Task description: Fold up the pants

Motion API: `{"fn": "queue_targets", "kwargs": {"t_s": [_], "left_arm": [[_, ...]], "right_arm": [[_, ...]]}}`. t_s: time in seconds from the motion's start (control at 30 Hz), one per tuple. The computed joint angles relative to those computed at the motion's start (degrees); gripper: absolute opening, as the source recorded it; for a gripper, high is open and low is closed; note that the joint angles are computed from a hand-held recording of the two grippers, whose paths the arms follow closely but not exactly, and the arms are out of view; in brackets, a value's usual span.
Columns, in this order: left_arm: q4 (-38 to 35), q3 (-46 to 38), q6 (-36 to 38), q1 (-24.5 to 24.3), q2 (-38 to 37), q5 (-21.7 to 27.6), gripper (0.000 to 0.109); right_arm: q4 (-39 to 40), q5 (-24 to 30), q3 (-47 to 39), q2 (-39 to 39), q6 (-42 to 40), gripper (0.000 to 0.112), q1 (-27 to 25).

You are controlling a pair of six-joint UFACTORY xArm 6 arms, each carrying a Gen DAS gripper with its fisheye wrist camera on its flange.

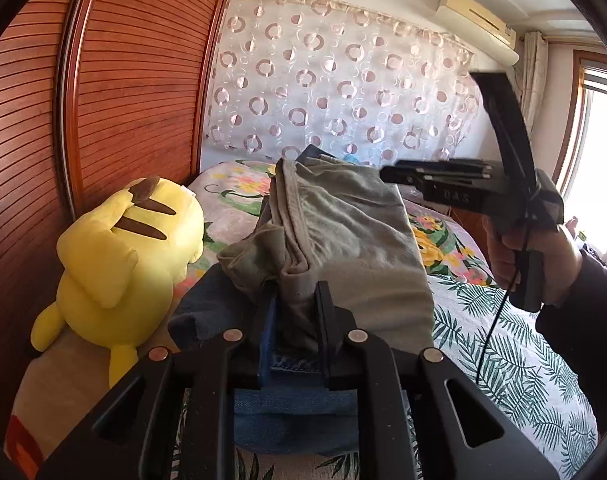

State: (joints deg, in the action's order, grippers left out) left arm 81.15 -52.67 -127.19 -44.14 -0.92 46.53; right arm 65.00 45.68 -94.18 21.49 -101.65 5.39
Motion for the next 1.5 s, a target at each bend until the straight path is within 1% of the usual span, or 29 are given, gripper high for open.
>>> {"fn": "queue_targets", "kwargs": {"t_s": [0.07, 0.17, 0.2, 0.27, 0.33, 0.37, 0.47, 0.5, 0.53, 0.57, 0.6, 0.67, 0.73, 0.77, 0.8, 0.87, 1.03, 1.07, 1.1, 1.13, 1.2, 1.27, 1.33, 1.5], "left_arm": [[-0.6, 0.0, 0.4, -0.2, -0.1, 0.8, 0.02], [-1.8, 0.0, 1.5, -0.7, -0.3, 2.0, 0.025], [-2.1, 0.2, 1.7, -0.8, -0.4, 2.4, 0.028], [-2.9, 0.6, 2.1, -1.2, -0.9, 3.5, 0.033], [-3.5, 1.0, 2.5, -1.7, -1.4, 4.8, 0.044], [-3.8, 1.2, 2.7, -1.8, -1.7, 5.1, 0.048], [-4.8, 2.0, 3.5, -2.4, -2.6, 5.9, 0.053], [-5.3, 2.2, 4.1, -2.6, -2.9, 6.4, 0.06], [-5.6, 2.3, 4.3, -2.8, -3.1, 6.7, 0.072], [-5.6, 2.5, 4.2, -3.1, -3.3, 7.2, 0.077], [-5.5, 2.7, 4.1, -3.4, -3.5, 7.4, 0.079], [-6.5, 3.0, 5.3, -3.5, -3.9, 7.3, 0.079], [-7.2, 3.0, 6.1, -3.7, -4.0, 7.3, 0.094], [-6.8, 3.1, 5.9, -3.9, -4.2, 7.2, 0.097], [-6.9, 3.1, 6.1, -4.3, -4.2, 7.5, 0.103], [-7.7, 2.5, 7.2, -5.1, -3.9, 8.9, 0.103], [-8.4, 1.8, 8.9, -6.0, -3.7, 8.8, 0.103], [-8.3, 1.6, 9.0, -6.3, -3.6, 8.7, 0.103], [-8.2, 1.5, 9.2, -6.5, -3.6, 8.5, 0.103], [-8.2, 1.2, 9.4, -6.9, -3.4, 8.7, 0.103], [-8.1, 0.6, 9.8, -7.4, -3.1, 8.4, 0.103], [-8.4, -0.2, 10.5, -8.1, -2.5, 8.6, 0.103], [-8.2, -0.9, 11.1, -8.9, -1.9, 8.8, 0.103], [-8.3, -2.7, 12.1, -10.8, -0.5, 9.4, 0.103]], "right_arm": [[-1.3, -1.0, -0.9, 1.1, 1.8, 0.03, -0.4], [-4.4, -5.5, -2.9, 3.7, 6.6, 0.03, 0.4], [-5.4, -5.9, -3.9, 4.5, 8.5, 0.03, 0.4], [-5.9, -4.7, -4.9, 5.1, 11.0, 0.03, 0.4], [-4.9, -4.1, -3.9, 4.1, 11.2, 0.03, 0.2], [-4.4, -4.0, -2.9, 3.2, 10.9, 0.03, 0.3], [-2.7, -3.0, 1.0, 0.0, 9.3, 0.03, -0.2], [-2.0, -2.6, 2.7, -1.5, 8.6, 0.03, -0.3], [-1.3, -2.0, 3.8, -2.2, 7.8, 0.03, -0.6], [-0.6, -1.3, 5.4, -3.5, 6.8, 0.03, -1.1], [0.3, -0.2, 6.4, -4.2, 5.6, 0.03, -1.9], [1.4, 1.6, 8.4, -5.7, 4.8, 0.03, -2.7], [2.0, 3.1, 9.4, -6.2, 4.3, 0.03, -3.7], [2.2, 3.9, 9.9, -6.6, 4.1, 0.03, -4.1], [2.4, 4.3, 10.6, -7.0, 3.9, 0.03, -4.5], [2.8, 5.4, 11.5, -7.5, 3.4, 0.03, -5.4], [3.0, 5.9, 14.8, -9.9, 3.4, 0.03, -7.2], [3.1, 6.2, 15.7, -10.7, 3.5, 0.036, -7.7], [3.4, 6.5, 16.5, -11.4, 3.5, 0.045, -8.3], [3.8, 6.5, 18.1, -12.7, 3.2, 0.049, -8.8], [4.6, 6.4, 21.0, -14.9, 2.2, 0.065, -9.8], [5.4, 6.2, 23.3, -16.9, 1.7, 0.072, -10.9], [5.5, 6.4, 25.7, -18.8, 1.8, 0.076, -12.1], [5.9, 7.1, 31.6, -24.1, 1.0, 0.078, -15.2]]}}
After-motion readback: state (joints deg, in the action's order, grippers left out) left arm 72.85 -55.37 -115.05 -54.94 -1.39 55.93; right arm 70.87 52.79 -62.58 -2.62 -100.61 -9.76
